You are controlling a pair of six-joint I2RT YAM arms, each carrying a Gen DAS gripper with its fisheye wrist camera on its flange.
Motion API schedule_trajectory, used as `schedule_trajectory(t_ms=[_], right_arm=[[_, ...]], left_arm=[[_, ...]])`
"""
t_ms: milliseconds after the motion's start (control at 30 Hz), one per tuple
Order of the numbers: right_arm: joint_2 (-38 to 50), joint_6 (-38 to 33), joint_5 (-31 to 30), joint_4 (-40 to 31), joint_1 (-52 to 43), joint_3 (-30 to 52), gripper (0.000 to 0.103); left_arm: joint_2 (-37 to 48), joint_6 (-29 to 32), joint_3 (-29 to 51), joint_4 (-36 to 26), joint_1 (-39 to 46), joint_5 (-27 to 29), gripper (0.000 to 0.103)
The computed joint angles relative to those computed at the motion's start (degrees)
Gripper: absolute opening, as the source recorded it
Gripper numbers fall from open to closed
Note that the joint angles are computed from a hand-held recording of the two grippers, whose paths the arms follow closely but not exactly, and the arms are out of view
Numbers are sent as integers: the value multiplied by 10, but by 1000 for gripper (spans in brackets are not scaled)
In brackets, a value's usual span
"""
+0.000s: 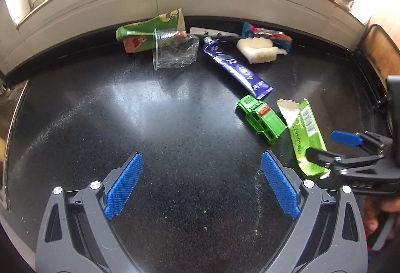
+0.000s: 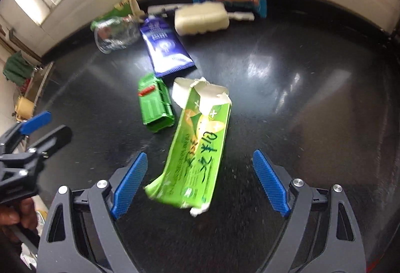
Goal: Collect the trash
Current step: 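Return to the counter and grasp the green snack wrapper with the right tool, then grasp the green toy car with the left tool while the right tool holds the wrapper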
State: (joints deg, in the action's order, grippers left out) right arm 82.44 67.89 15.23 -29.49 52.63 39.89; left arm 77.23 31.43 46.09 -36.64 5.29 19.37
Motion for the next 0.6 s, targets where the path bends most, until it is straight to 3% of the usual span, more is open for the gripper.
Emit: schedule_trajectory(t_ms=[167, 233, 467, 600], right_arm=[[28, -47, 2, 20, -9, -9, 71], [23, -59, 17, 8, -1, -13, 42], [-69, -77, 16, -17, -28, -80, 36], [-116, -85, 9, -36, -55, -107, 36]], left_arm=[[40, -62, 4, 27, -40, -19, 93], [55, -90, 7, 34, -64, -23, 93], [104, -203, 3, 94, -186, -61, 93], [131, -233, -3, 137, -239, -98, 92]])
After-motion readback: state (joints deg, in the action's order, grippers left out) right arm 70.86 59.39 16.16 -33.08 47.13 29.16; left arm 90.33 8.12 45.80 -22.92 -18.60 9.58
